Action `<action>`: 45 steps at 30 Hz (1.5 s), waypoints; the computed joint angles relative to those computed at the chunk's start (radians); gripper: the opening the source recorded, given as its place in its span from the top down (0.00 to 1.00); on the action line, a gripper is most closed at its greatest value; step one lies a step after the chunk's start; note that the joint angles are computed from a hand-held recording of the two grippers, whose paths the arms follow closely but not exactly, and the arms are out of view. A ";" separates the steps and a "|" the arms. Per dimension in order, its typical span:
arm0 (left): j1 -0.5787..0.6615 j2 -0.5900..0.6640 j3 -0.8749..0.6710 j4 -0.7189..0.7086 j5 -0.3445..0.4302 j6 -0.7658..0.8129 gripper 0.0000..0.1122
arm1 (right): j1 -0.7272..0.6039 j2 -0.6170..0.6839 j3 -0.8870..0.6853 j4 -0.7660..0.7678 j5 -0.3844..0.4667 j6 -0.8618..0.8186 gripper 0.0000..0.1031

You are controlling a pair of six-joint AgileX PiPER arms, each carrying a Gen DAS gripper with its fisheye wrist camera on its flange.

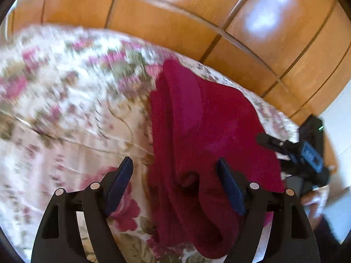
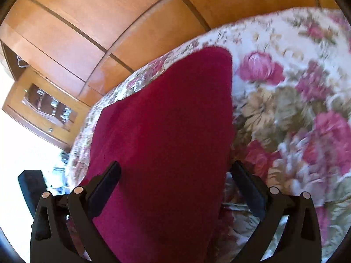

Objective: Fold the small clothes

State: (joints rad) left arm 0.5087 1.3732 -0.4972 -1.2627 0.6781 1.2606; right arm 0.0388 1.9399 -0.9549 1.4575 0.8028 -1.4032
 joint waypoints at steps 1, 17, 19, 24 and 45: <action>0.032 0.060 -0.016 -0.017 0.055 0.035 0.37 | -0.001 0.019 -0.012 -0.001 0.024 -0.004 0.03; -0.099 0.056 -0.039 -0.208 0.267 0.148 0.72 | -0.107 -0.197 0.169 0.026 0.108 -0.168 0.55; -0.267 0.054 -0.091 -0.243 0.185 0.109 0.72 | -0.199 -0.257 0.202 0.008 0.136 -0.189 0.55; -0.648 0.205 -0.358 -0.270 0.007 -0.045 0.72 | -0.516 -0.304 0.159 -0.082 0.236 -0.167 0.56; -1.223 0.856 -1.360 1.228 -0.084 -1.464 0.49 | -0.819 -0.038 0.073 0.052 -0.060 -0.241 0.23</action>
